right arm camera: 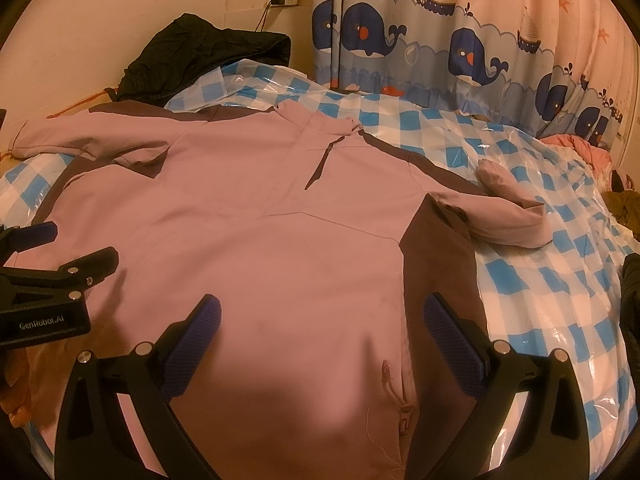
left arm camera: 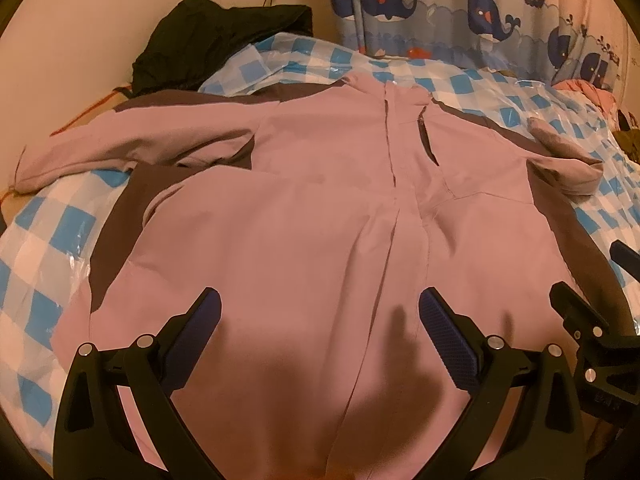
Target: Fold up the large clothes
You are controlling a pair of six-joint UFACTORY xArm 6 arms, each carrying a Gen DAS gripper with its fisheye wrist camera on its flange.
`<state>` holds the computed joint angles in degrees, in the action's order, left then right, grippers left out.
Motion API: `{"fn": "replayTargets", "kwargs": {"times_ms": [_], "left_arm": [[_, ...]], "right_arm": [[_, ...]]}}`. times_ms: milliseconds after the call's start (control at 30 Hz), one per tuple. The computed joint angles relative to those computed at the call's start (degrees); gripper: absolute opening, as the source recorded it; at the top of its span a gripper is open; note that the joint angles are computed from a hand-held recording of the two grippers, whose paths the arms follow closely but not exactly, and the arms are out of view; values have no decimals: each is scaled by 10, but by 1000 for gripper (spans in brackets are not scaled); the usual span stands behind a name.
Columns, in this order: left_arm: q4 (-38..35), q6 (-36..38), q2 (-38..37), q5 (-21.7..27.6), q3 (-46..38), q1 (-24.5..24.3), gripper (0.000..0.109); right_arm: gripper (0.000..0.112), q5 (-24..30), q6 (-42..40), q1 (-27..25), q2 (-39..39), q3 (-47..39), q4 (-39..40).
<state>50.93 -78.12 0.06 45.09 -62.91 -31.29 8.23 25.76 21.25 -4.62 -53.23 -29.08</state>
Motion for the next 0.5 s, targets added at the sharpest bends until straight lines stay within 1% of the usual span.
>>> {"fn": "replayTargets", "kwargs": {"times_ms": [167,233,300,500], "left_arm": [[14,-5,-4,2,1,0,95],[23,-14,-8,-2,4,1,95],[16,-15,-11,-11,6,6,95],[19,-19,-5,23,-10,0,95]], "right_arm": [[98,-1,-2,-1,0,0,2],[98,0,-4,-1,0,0,4],[98,0,-6,-1,0,0,6],[98,5,-16,0,0,-4,18]]}}
